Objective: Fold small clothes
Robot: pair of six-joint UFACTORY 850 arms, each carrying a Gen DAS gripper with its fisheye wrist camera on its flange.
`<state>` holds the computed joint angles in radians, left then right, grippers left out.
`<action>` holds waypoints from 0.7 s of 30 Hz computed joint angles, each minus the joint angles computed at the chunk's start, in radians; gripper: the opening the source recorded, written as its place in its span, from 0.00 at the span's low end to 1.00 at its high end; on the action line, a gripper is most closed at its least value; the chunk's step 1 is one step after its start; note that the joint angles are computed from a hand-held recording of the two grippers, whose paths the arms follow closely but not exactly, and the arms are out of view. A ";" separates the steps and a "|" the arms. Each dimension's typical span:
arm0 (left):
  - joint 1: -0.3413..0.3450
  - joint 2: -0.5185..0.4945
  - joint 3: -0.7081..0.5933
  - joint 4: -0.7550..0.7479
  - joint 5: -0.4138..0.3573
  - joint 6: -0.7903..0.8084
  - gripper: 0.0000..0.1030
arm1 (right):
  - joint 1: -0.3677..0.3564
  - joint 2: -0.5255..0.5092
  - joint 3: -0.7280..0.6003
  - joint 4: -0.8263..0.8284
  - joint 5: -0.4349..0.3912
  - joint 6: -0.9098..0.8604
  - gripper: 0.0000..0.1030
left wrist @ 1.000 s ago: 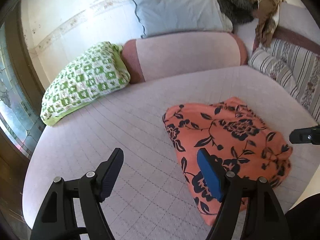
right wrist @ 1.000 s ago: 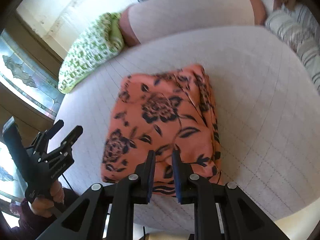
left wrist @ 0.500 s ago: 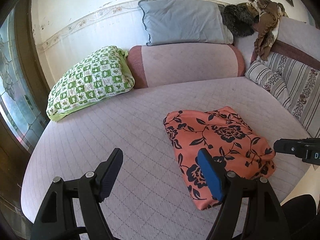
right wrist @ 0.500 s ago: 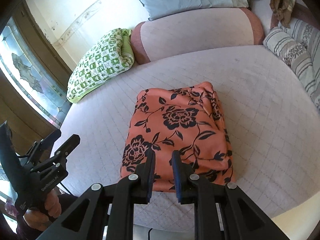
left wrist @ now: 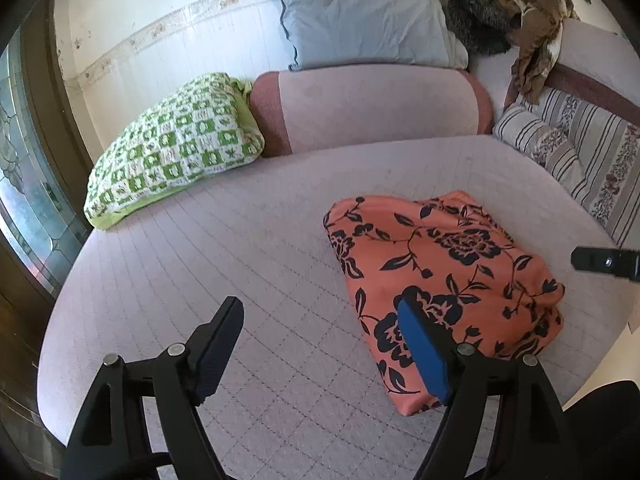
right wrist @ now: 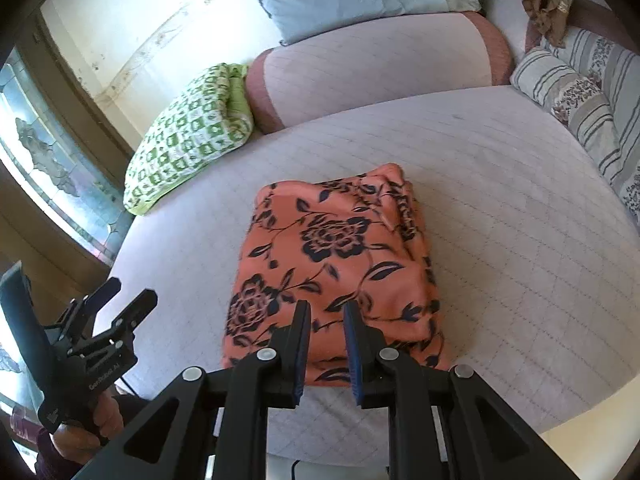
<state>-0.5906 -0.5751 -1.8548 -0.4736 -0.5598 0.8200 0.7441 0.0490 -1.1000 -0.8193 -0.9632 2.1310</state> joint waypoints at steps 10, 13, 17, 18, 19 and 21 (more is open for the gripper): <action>-0.016 -0.061 -0.059 0.032 -0.025 -0.044 0.78 | -0.004 0.067 0.109 -0.168 -0.001 0.192 0.75; -0.018 -0.075 -0.075 0.049 -0.038 -0.065 0.79 | -0.014 0.069 0.109 -0.152 0.007 0.172 0.75; -0.003 -0.158 -0.195 0.010 -0.197 -0.081 0.80 | -0.062 0.096 0.151 -0.098 0.092 0.140 0.75; -0.001 -0.191 -0.243 0.008 -0.247 -0.091 0.80 | -0.078 0.108 0.171 -0.093 0.124 0.139 0.75; 0.000 -0.227 -0.295 0.010 -0.294 -0.101 0.80 | -0.100 0.120 0.192 -0.078 0.161 0.124 0.75; -0.001 -0.298 -0.400 0.021 -0.381 -0.138 0.80 | -0.156 0.148 0.241 -0.047 0.254 0.086 0.75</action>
<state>-0.5915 -0.8726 -2.2545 -0.4531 -0.9405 0.6822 0.5881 0.1971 -0.8589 -0.8661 -0.7091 2.2165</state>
